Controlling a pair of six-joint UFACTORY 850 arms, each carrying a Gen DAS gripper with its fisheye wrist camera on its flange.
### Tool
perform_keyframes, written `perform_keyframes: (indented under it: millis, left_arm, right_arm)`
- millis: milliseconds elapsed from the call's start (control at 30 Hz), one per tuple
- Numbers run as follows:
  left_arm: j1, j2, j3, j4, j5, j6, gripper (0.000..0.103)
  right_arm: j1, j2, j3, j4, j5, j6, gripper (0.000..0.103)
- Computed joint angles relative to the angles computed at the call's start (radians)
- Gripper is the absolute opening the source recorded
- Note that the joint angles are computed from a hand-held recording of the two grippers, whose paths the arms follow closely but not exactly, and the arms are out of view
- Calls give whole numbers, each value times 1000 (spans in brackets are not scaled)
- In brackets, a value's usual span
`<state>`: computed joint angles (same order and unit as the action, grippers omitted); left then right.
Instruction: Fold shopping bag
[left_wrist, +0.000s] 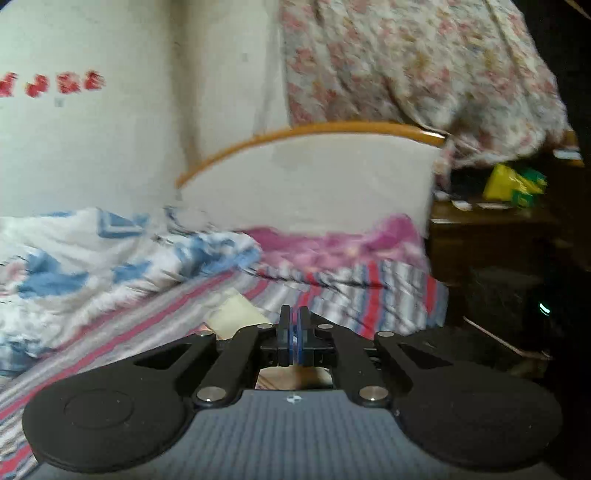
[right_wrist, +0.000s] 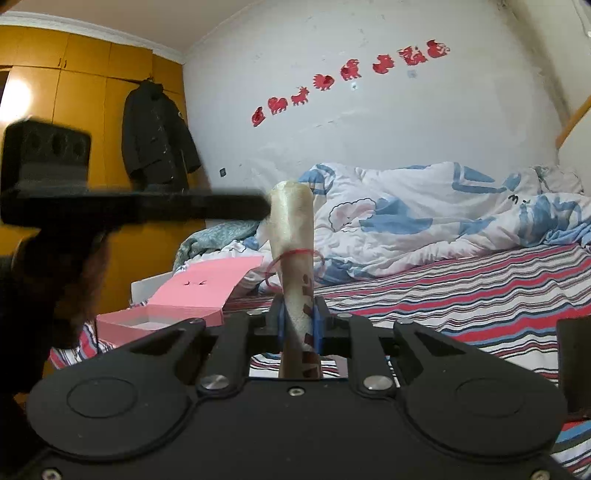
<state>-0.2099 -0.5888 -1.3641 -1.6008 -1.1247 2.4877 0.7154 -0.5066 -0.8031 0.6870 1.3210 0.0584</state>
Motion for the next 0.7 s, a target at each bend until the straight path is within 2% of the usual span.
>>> perform_keyframes:
  millis: [67,200,433,633,700]
  left_arm:
    - [-6,-5,-5,0,27,6,1]
    - [-14,-15,-13,144,26,-49,1]
    - [20,-12,-18,36,-22,-53,1]
    - [46,-9,-8,-38,49,-54,1]
    - [57,-12,-7,-60,69,-60,1]
  right_arm:
    - [2,1,-3,3,-7,-3,15]
    - [-1,1,4,7,6,35,15]
    - [-9,3,1,-1,-10,27,15]
    - [-78,7,-66,-20,-194,-21,15]
    - [-113,-5,-107,-59,-246,13,16]
